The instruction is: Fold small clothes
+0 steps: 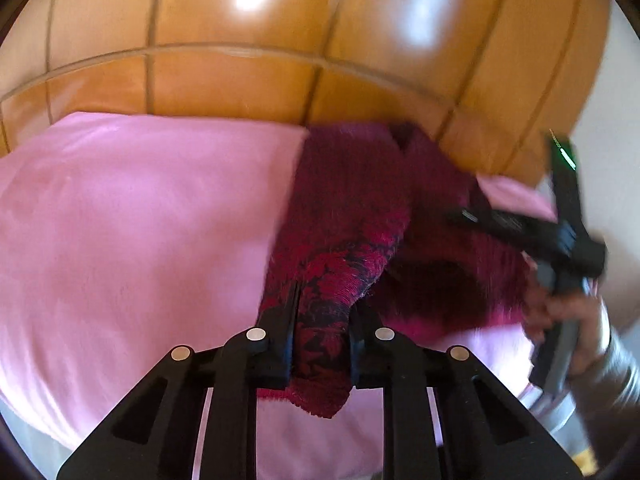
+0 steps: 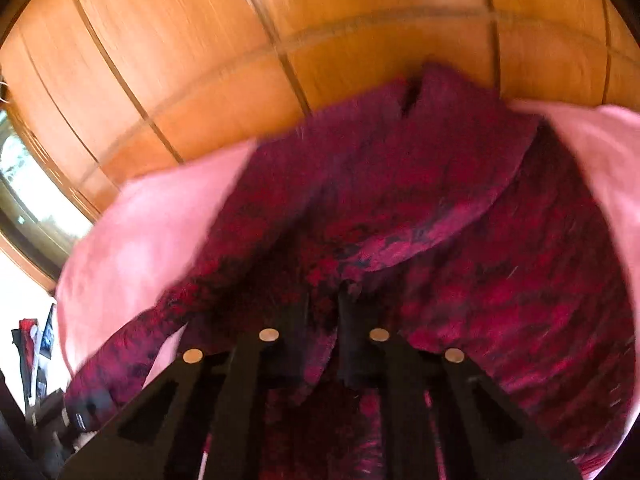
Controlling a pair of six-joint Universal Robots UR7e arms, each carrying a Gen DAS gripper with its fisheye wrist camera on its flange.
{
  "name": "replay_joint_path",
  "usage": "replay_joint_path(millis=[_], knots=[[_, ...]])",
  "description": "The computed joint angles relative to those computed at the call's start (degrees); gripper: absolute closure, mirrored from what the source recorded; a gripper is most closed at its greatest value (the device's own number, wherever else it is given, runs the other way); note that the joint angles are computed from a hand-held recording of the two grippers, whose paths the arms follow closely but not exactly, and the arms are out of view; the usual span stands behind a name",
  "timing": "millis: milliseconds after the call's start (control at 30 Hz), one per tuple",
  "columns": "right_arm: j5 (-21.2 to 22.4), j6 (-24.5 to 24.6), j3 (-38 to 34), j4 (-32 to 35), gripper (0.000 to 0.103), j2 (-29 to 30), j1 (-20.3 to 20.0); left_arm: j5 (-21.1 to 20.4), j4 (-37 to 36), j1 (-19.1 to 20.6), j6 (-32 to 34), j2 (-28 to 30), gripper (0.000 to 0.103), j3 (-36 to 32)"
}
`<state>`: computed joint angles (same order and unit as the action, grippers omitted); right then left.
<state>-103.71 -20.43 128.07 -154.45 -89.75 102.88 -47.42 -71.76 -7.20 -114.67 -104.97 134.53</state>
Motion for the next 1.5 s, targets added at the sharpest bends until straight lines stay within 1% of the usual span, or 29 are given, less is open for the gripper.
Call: replay_joint_path(millis=[100, 133, 233, 267, 300, 367, 400, 467, 533, 567, 633, 700, 733, 767, 800, 833, 867, 933, 967, 1033, 1067, 1133, 1167, 1200, 1233, 1267, 1333, 1400, 1500], knots=[[1.88, -0.17, -2.73, -0.39, 0.093, -2.99, -2.04, 3.03, 7.44, 2.49, -3.54, -3.14, 0.086, -2.66], [2.35, 0.63, -4.53, -0.44, 0.093, -3.57, -3.57, 4.02, 9.91, 3.68, -4.60, -3.34, 0.086, -3.69], [0.95, 2.41, -8.55, -2.04, 0.093, -3.09, -6.75, 7.59, 15.51, 8.92, -5.73, -4.32, 0.086, -6.56], [0.06, 3.23, -10.26, -2.58, 0.101, -2.56, -8.12, 8.62, 16.86, 10.91, -5.82, -4.63, 0.087, -7.44], [-0.76, 4.05, -11.62, -2.55, 0.103, -2.08, -9.20, 9.89, 18.81, 13.60, -6.32, -4.50, 0.087, -8.77], [-1.04, 7.33, -15.50, -0.89, 0.103, -0.61, -12.54, 12.01, 21.28, 18.66, -6.73, -4.03, 0.087, -10.82], [-1.72, 7.98, -16.97, -0.17, 0.103, -0.12, -13.75, 12.90, 22.22, 22.10, -7.10, -4.50, 0.087, -12.04], [-5.65, 8.11, -19.50, -1.53, 0.103, 1.85, -15.14, 13.42, 24.67, 26.81, -9.33, -4.14, 0.087, -13.92], [-7.56, 8.17, -20.47, -1.81, 0.103, 2.64, -16.21, 13.77, 28.88, 33.51, -11.63, -2.02, 0.087, -17.15], [-8.16, 8.30, -20.43, -1.91, 0.099, 2.89, -16.10, 13.49, 29.01, 35.73, -11.66, -1.87, 0.087, -17.77], [-8.38, 6.81, -19.83, -1.85, 0.098, 2.71, -16.22, 13.30, 30.36, 38.73, -13.20, -1.47, 0.087, -18.85], [-7.48, 5.77, -19.14, 0.77, 0.082, 1.36, -16.03, 13.52, 29.89, 40.46, -13.35, -2.00, 0.083, -19.25], [-6.02, 4.99, -18.09, 0.77, 0.058, 0.98, -16.26, 13.58, 30.34, 40.52, -14.00, -2.05, 0.080, -19.30], [-4.72, 4.30, -17.57, 1.30, 0.050, 0.96, -16.13, 13.17, 32.33, 40.00, -16.16, -1.61, 0.070, -19.55], [-3.56, 3.48, -16.80, 2.36, 0.050, 0.21, -16.26, 12.47, 35.31, 39.01, -19.46, -0.74, 0.061, -19.98], [-2.22, 3.13, -15.79, 3.96, 0.050, -0.09, -15.85, 12.39, 37.02, 37.93, -21.72, -0.10, 0.048, -20.09], [-0.04, 2.97, -14.92, 6.37, 0.050, -0.44, -15.66, 11.68, 40.01, 35.13, -25.33, 0.11, 0.044, -19.48], [3.60, 2.42, -13.41, 11.39, 0.050, -0.80, -14.66, 10.60, 42.07, 31.79, -27.44, 0.75, 0.044, -18.86], [5.13, 2.25, -12.68, 12.91, 0.050, -0.66, -14.18, 9.70, 42.61, 29.24, -28.20, 0.71, 0.044, -17.95], [9.24, 3.15, -11.98, 18.04, 0.050, 0.79, -13.41, 9.37, 41.98, 26.03, -28.18, -0.13, 0.044, -16.25], [10.00, 3.74, -11.75, 19.55, 0.050, 1.88, -12.80, 8.81, 40.61, 23.85, -27.48, -0.66, 0.044, -14.96], [9.66, 4.58, -10.95, 19.44, 0.049, 4.65, -10.94, 8.59, 34.79, 20.13, -22.83, -2.59, 0.044, -11.76], [9.21, 4.74, -10.49, 18.23, 0.049, 5.43, -10.14, 9.13, 31.38, 19.69, -19.95, -3.19, 0.044, -10.82], [8.69, 4.73, -10.07, 16.27, 0.051, 6.30, -9.41, 8.98, 25.57, 18.81, -14.91, -3.96, 0.044, -9.02], [7.21, 4.55, -9.53, 12.88, 0.066, 7.09, -8.13, 8.60, 20.62, 18.30, -10.71, -4.22, 0.044, -7.56], [6.51, 4.08, -9.50, 11.32, 0.084, 7.38, -7.82, 8.29, 16.37, 17.96, -7.10, -4.66, 0.044, -6.06], [5.73, 3.34, -9.96, 8.15, 0.087, 6.91, -7.31, 7.33, 6.38, 17.86, 1.44, -4.94, 0.044, -3.12], [4.12, 1.03, -10.73, 5.64, 0.088, 5.91, -7.48, 6.46, -2.06, 17.89, 8.05, -5.21, 0.044, -0.42], [-1.56, -3.24, -13.49, 0.47, 0.088, 4.50, -7.45, 5.04, -13.39, 18.73, 16.23, -5.53, 0.044, 2.99]])
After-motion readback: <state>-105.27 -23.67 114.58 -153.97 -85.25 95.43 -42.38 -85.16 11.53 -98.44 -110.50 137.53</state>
